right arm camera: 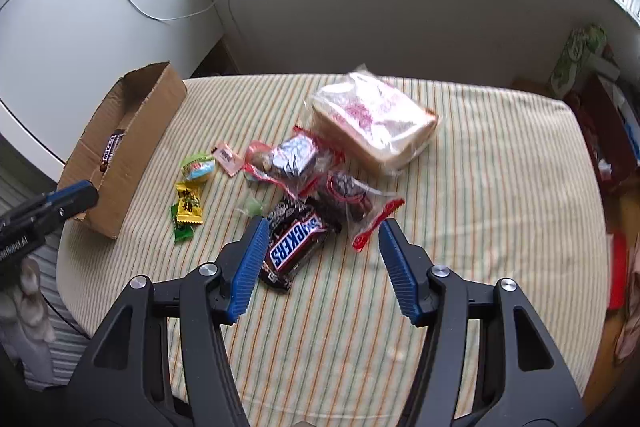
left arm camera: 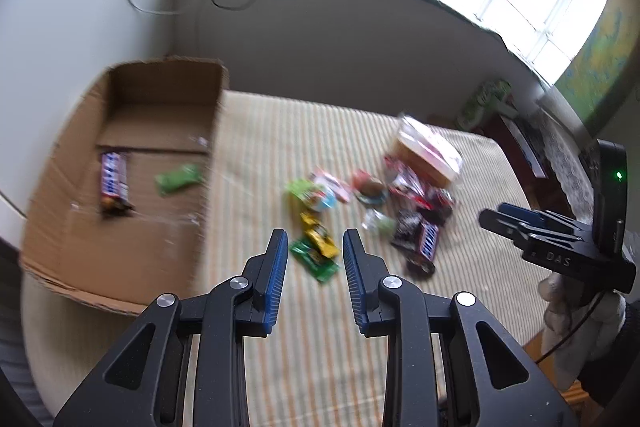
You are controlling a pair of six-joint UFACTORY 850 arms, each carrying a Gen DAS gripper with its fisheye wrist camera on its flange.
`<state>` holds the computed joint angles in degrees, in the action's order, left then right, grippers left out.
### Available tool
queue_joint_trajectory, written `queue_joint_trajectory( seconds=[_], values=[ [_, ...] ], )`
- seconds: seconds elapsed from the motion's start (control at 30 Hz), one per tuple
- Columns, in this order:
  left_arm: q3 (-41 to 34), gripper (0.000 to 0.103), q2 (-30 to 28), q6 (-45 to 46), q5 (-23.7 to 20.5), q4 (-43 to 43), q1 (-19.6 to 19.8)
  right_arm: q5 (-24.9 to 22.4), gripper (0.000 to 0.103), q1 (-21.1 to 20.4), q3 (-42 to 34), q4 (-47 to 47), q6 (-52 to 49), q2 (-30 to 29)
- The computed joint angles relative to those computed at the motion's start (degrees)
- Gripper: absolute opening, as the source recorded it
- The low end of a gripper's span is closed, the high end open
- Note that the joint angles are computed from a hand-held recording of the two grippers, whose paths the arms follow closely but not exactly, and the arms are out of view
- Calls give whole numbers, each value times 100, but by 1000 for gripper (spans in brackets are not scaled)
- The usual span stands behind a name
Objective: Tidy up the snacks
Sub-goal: 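Move both open grippers back over the snack pile, then grasp the Snickers bar with the right gripper while the left grasps the yellow candy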
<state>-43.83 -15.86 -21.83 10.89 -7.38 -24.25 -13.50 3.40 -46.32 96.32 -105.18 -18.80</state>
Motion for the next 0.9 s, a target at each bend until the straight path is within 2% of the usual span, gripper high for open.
queue_joint_trajectory(
  seconds=[0.13,0.2,0.37,0.43,0.6,0.7,0.9],
  values=[
    [-172,27,-329,-985,17,896,-54,41,60,80,-52,-100,372,-241],
    [-243,27,-449,-1151,11,1068,-74,-9,60,107,-145,-381,818,-408],
    [-476,27,-771,-1201,13,1171,-107,2,59,166,-296,-354,1009,-694],
    [-537,27,-865,-1221,7,1173,-84,-65,59,162,-369,-631,1375,-789],
    [-683,27,-1087,-1697,-17,1693,-16,46,55,249,-497,-872,1724,-982],
    [-721,27,-1175,-2063,9,2042,36,138,55,295,-539,-915,1743,-1054],
    [-792,27,-1285,-2152,65,2161,80,328,55,457,-633,-822,1608,-1160]
  ],
)
